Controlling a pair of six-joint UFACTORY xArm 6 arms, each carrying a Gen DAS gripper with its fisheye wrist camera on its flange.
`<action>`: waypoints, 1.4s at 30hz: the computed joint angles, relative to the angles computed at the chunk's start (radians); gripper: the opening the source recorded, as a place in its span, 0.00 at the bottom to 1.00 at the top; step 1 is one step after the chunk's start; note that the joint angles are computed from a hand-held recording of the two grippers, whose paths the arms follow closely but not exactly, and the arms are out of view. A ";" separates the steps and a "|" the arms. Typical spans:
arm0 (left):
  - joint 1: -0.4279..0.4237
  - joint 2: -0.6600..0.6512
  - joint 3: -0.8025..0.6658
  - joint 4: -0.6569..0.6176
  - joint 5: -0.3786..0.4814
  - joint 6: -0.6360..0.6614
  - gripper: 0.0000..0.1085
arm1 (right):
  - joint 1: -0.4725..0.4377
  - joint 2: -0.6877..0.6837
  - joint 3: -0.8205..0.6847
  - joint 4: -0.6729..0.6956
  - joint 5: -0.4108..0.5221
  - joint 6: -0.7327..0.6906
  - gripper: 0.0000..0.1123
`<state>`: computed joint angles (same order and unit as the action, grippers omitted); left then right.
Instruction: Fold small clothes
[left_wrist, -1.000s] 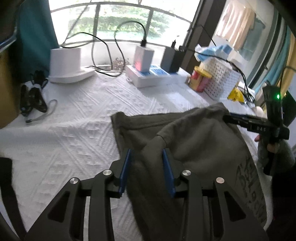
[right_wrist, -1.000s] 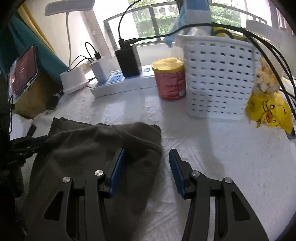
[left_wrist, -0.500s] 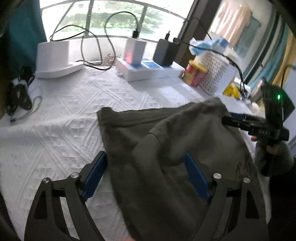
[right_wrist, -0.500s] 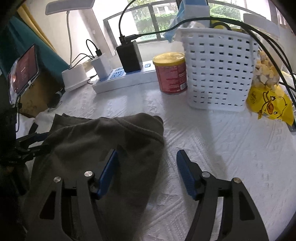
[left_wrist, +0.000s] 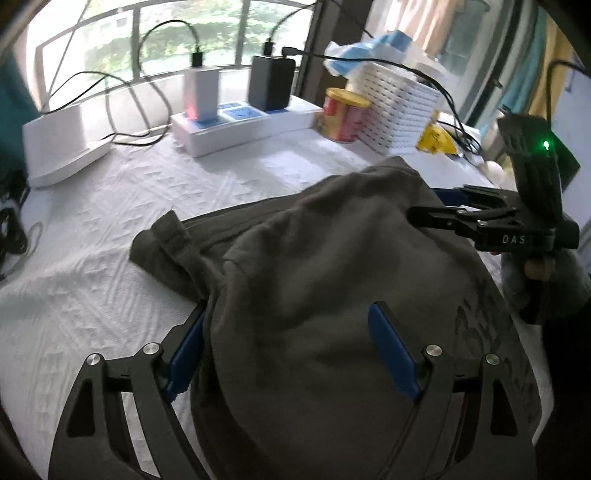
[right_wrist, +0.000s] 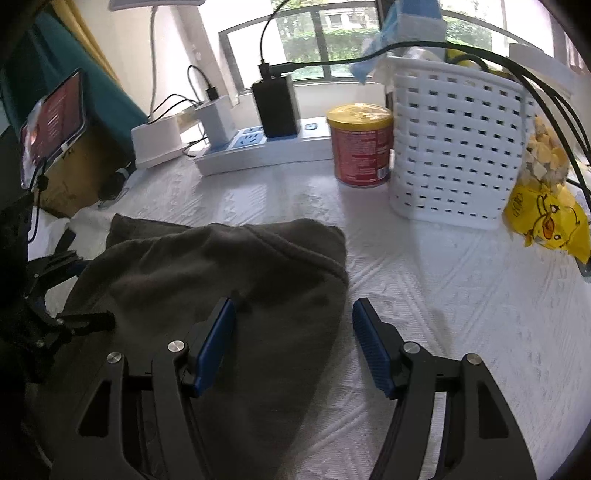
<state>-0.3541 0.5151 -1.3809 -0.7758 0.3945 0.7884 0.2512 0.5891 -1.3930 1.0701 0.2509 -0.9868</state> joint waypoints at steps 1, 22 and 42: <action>-0.002 0.000 -0.001 -0.004 0.002 0.010 0.79 | 0.005 -0.001 0.003 -0.003 -0.007 -0.006 0.59; -0.062 -0.064 0.095 -0.109 -0.063 0.114 0.25 | 0.047 -0.071 0.077 -0.011 0.013 -0.079 0.12; -0.151 -0.350 0.334 -0.552 -0.192 0.485 0.24 | 0.116 -0.392 0.344 0.412 -0.097 -0.454 0.11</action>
<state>-0.5055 0.1653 -1.0472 -1.3274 0.2024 1.2738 0.3670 0.1971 -1.0487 1.4821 0.1542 -1.4410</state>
